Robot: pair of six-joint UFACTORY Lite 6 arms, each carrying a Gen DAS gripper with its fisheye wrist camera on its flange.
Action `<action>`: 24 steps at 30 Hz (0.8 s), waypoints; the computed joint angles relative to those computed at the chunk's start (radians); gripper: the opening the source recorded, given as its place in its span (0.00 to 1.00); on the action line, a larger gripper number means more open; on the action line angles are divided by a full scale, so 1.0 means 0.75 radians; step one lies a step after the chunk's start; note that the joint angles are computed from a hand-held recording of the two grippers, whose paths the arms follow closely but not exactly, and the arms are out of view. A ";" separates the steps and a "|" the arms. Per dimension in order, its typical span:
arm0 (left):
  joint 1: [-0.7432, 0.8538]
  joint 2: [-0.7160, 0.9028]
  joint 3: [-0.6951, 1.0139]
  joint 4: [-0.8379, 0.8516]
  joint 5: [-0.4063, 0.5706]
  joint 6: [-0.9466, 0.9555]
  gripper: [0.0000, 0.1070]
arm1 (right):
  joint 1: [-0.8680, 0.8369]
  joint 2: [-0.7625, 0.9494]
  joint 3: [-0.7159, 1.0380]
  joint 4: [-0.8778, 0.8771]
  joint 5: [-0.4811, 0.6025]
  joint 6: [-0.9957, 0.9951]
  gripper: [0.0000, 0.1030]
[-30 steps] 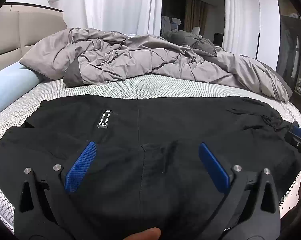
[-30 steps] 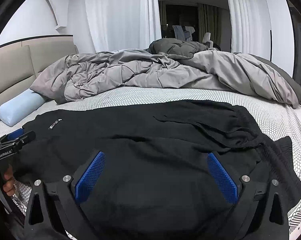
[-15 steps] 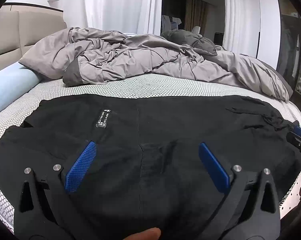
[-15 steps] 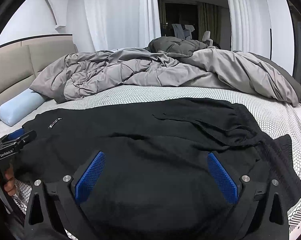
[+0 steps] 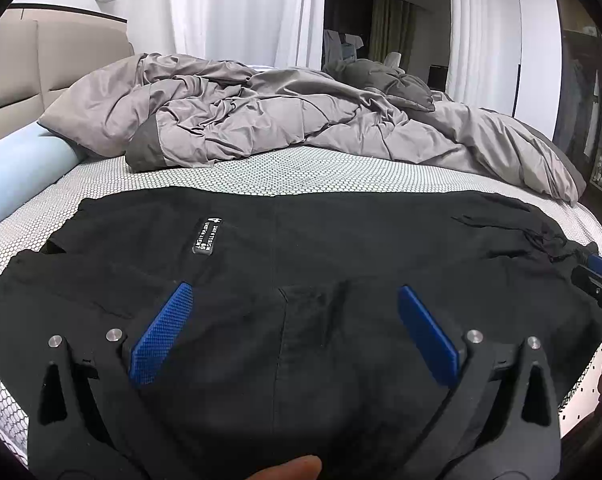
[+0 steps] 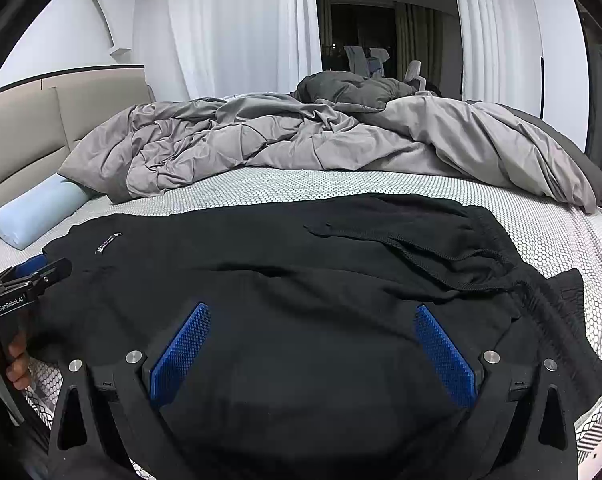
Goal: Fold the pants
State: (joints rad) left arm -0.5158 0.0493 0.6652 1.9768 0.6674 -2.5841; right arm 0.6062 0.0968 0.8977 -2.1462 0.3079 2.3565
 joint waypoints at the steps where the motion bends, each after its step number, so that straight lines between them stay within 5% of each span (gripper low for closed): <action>1: -0.001 0.001 -0.002 0.005 0.003 -0.006 0.96 | 0.000 -0.001 -0.002 -0.004 0.000 0.005 1.00; 24: -0.004 0.013 0.012 0.002 0.006 -0.006 0.96 | -0.009 -0.003 -0.012 -0.028 -0.003 0.024 1.00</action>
State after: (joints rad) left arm -0.5189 0.0590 0.6741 1.9781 0.6720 -2.5890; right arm 0.5993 0.0946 0.8890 -2.1670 0.3056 2.3746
